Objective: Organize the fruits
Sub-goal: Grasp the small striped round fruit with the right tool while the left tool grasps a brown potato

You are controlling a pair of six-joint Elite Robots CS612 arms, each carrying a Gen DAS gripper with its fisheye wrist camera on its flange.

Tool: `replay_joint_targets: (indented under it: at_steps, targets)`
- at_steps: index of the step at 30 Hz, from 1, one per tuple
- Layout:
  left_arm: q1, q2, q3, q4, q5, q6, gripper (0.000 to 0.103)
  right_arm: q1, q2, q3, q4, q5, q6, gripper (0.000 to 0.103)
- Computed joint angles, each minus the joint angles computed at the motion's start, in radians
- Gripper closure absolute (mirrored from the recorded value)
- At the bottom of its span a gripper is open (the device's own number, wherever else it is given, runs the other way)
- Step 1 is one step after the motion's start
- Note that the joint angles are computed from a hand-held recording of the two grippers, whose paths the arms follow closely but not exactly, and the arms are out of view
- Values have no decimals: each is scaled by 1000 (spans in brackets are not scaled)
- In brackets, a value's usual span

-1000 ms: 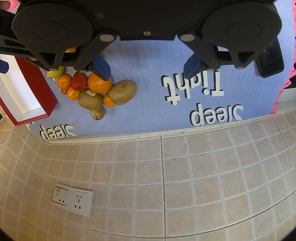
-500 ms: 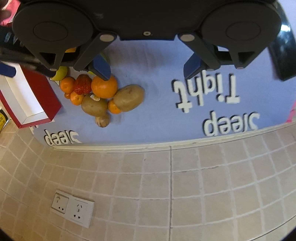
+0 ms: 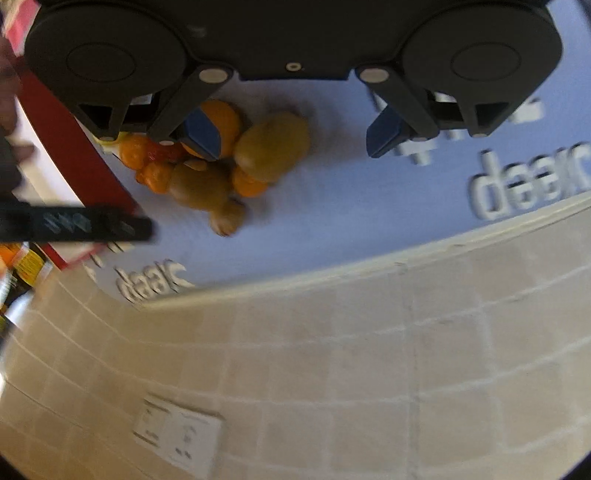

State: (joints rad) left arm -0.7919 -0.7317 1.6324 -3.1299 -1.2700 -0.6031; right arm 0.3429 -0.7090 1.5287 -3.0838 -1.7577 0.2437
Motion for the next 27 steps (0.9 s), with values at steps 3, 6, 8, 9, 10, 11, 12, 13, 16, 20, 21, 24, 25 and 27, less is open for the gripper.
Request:
replay_joint_targets:
  at_steps: [3, 6, 8, 9, 10, 11, 12, 13, 16, 20, 21, 24, 25, 27]
  targets:
    - [24, 29, -29, -3, -80, 51, 1, -8, 40, -66, 61, 36, -12, 10]
    - [43, 54, -54, -7, -145, 83, 1, -16, 73, -120, 120, 82, -16, 13]
    - [57, 69, -67, -18, -205, 99, 1, -18, 93, -151, 147, 98, -23, 13]
    - [62, 73, -69, -26, -228, 105, 1, -19, 103, -166, 160, 106, -29, 13]
    - [65, 78, -75, -26, -243, 112, 2, -19, 111, -177, 169, 112, -31, 15]
    - [68, 84, -82, -23, -253, 119, 6, -19, 119, -186, 178, 114, -33, 18]
    - [71, 90, -90, -18, -270, 125, 14, -19, 128, -200, 191, 119, -35, 21]
    - [76, 96, -100, -8, -290, 125, 16, -20, 135, -212, 203, 124, -35, 24]
    - [93, 119, -121, -30, -355, 102, 18, -25, 153, -238, 234, 152, -31, 30]
    - [112, 136, -134, -49, -417, 64, 20, -29, 170, -261, 249, 173, -21, 34]
    - [119, 142, -136, -58, -439, 45, 20, -31, 175, -267, 253, 185, -18, 36]
    - [133, 155, -140, -82, -492, -5, 22, -40, 183, -279, 274, 226, -6, 49]
    - [135, 158, -140, -89, -500, -13, 22, -41, 186, -283, 282, 233, 1, 53]
    - [139, 160, -137, -105, -515, -23, 23, -41, 188, -284, 278, 237, 0, 56]
